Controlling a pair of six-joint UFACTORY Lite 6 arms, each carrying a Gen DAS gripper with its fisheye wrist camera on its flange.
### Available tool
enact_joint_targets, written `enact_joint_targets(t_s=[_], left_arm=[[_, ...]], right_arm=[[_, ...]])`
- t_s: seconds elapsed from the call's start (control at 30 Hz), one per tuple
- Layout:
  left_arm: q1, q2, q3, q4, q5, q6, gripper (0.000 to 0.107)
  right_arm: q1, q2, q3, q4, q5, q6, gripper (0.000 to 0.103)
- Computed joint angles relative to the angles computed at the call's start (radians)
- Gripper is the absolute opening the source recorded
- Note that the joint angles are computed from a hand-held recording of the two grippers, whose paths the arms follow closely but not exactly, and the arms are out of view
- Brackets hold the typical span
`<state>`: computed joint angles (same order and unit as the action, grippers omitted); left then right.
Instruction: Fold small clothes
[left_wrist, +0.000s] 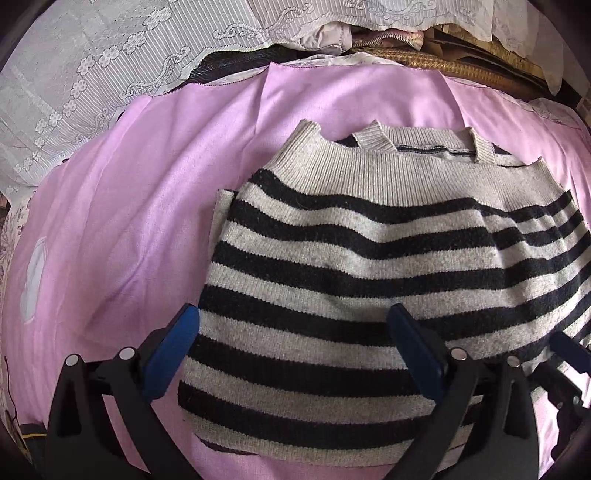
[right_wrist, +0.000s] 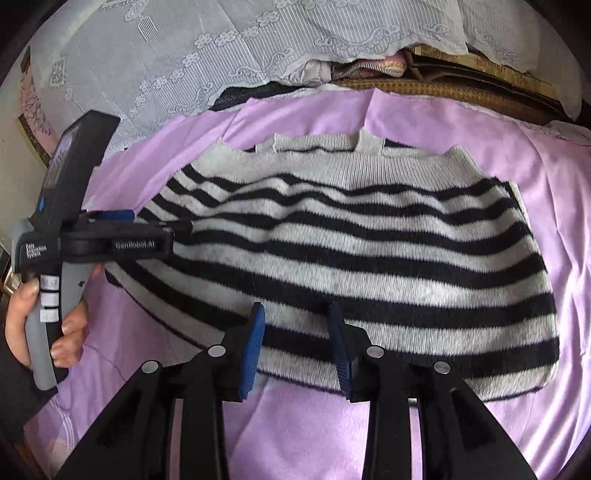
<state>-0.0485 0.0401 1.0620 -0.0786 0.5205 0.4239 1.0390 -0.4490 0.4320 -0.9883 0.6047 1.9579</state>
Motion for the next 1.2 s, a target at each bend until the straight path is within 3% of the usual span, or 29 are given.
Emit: enact_joint_targets(t_s=[0.37,0.57,0.87,1.0,1.07,1.2], left_arm=[[0.028,0.015,-0.005,-0.051,0.0,0.048,0.099],[0.14,-0.027,-0.007,-0.227,0.096,0.239,0.099],[0.437,-0.031,-0.034,-0.485,0.399,0.521,0.099],[0.445,-0.03,-0.054,-0.544,0.45,0.572,0.099],[0.43,-0.021,-0.062,-0.56,0.429,0.578,0.099],[0.472,0.096,-0.009,-0.624,0.486,0.584,0.098]], right_arm=[[0.062,0.042,0.009,-0.002,0.046,0.01,0.039],[0.039,-0.03,0.051,-0.024,0.097,-0.039,0.039],[-0.301,0.206,0.279,-0.016,-0.193,-0.235,0.038],[-0.434,0.388,0.414,0.185,-0.317,-0.466,0.038],[-0.478,0.482,0.472,0.343,-0.34,-0.628,0.036],[-0.492,0.532,0.515,0.441,-0.339,-0.747,0.038]])
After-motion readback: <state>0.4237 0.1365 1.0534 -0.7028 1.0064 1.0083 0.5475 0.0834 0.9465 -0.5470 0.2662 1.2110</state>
